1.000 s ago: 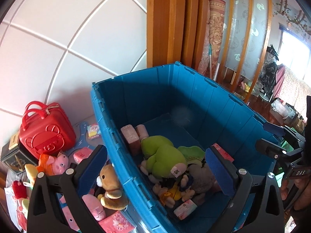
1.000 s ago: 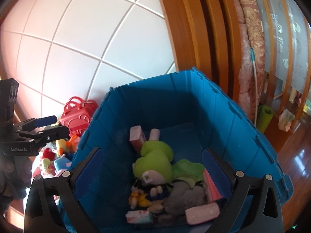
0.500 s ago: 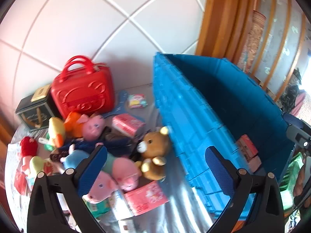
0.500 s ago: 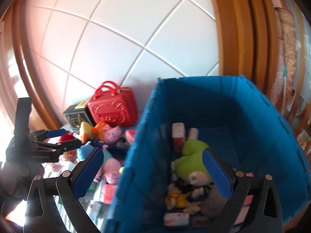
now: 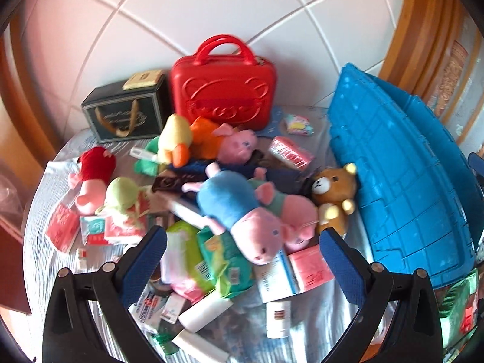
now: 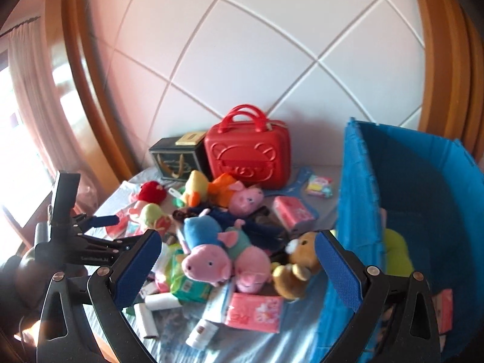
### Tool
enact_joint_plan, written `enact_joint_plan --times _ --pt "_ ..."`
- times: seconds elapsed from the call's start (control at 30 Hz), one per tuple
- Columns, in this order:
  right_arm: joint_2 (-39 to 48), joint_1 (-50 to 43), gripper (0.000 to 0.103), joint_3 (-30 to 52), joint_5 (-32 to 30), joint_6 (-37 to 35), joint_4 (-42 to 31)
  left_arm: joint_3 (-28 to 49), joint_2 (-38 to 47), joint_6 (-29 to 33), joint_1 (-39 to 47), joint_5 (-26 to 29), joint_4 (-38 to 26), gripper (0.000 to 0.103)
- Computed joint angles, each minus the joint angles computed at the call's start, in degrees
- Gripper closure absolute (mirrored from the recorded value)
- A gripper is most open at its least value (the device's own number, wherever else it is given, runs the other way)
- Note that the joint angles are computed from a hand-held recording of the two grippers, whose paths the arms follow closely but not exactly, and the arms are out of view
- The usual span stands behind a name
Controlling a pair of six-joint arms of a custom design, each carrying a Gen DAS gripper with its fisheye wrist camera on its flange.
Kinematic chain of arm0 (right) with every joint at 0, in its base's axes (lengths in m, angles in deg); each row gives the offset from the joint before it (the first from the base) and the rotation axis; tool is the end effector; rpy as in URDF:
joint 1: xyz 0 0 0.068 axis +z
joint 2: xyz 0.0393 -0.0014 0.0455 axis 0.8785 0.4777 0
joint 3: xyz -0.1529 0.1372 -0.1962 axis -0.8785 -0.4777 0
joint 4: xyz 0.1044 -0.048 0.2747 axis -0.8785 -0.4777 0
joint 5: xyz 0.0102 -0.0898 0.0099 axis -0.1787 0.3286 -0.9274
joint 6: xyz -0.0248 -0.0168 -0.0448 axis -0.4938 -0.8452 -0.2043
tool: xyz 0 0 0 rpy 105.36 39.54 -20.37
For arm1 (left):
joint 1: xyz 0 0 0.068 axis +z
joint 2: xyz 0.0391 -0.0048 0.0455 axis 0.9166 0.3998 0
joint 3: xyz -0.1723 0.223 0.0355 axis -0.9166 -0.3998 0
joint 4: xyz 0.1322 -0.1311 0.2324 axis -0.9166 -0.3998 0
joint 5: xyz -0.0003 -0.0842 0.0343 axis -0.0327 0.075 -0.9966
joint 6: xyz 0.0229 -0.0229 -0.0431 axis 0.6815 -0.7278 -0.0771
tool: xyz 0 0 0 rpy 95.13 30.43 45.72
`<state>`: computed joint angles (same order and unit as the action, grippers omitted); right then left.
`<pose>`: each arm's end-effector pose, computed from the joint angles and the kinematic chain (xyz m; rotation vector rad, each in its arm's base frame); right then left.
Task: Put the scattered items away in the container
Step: 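Move both grippers back from the crate toward the table, then grasp the clear plastic box with the left gripper while the right grasps the blue-and-pink pig plush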
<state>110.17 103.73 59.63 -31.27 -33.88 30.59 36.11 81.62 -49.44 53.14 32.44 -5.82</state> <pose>0.1970 0.1581 0.3955 0.0686 2.2248 0.2162 0.3515 -0.0913 0.3384 0.5660 2.4785 -0.3208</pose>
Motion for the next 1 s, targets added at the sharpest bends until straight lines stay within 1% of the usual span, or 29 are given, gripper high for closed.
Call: enact_joint_plan --times 0.23,0.43,0.57,0.67,0.73,0.87,1.0 --pt "10.9 2.2 0.0 2.5 -1.8 1.5 2.6 -4.4 2.3 5.0 7.0 2.0 2.5 0.001" --pt "21.7 1.7 0.0 3.7 -5.1 0.1 6.9 -6.6 9.0 6.8 10.7 2.3 6.3 0.001" --pt "30.0 0.5 0.0 5.0 -7.6 -1.0 9.4 -7.2 14.0 7.7 11.1 0.9 9.7 0.001" --pt "37.0 -1.1 0.008 6.8 -10.3 -1.3 10.8 -6.4 17.7 7.7 11.1 0.2 11.1 0.001" --pt "40.5 -2.0 0.009 8.0 -11.8 -1.2 11.8 -5.6 19.8 7.6 11.0 0.0 11.6 0.001" --pt "46.8 -3.1 0.009 11.8 -13.4 -1.6 12.4 -4.3 22.9 7.8 10.7 0.2 12.5 0.001" --pt "52.7 -3.7 0.011 16.5 -13.9 -2.5 10.9 -3.2 25.3 7.7 10.5 0.3 12.9 0.001"
